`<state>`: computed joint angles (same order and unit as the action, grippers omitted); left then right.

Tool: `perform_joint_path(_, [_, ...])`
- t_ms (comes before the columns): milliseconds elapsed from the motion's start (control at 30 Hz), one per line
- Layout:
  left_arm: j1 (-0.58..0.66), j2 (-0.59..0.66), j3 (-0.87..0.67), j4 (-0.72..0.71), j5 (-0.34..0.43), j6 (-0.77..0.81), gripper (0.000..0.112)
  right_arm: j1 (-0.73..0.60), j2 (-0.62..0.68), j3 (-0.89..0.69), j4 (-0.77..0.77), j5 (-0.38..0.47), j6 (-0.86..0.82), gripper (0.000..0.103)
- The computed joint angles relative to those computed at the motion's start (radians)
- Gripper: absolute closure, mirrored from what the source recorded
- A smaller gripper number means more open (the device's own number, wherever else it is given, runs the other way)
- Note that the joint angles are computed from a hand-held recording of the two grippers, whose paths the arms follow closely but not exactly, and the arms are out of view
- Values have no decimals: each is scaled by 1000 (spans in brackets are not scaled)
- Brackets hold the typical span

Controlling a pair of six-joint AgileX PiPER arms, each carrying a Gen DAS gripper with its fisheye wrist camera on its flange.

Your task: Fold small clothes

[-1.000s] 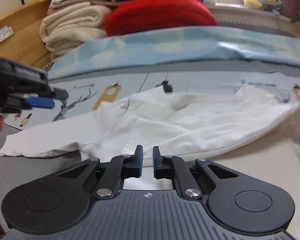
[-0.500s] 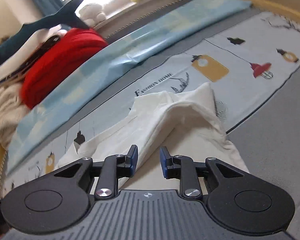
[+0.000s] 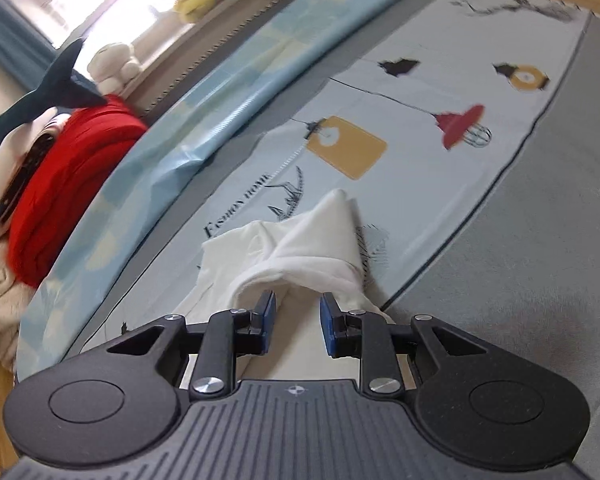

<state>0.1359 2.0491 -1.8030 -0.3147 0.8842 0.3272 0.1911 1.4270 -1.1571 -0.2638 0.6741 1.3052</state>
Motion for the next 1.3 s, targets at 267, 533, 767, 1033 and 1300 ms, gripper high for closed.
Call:
perform_joint_path(267, [1,-34,-20,342,-57,-380,109,-19,35,29,119,-41,30,77])
perform_joint_path(533, [80,25,-142,186,14,-320,92,-15,118,20,261,-27,38,77])
perform_joint_path(767, [141,110,-286,97,155,-342,91,-9,157,28,310,1,81,78])
perform_joint_path(1033, [170,184,-366,43,216,-324,85,-41,145,59,281,-63,87,96])
perform_joint_path(1300, [148,158,-330,-3,235,-189,85,-44,48,55,-2,33,317,98])
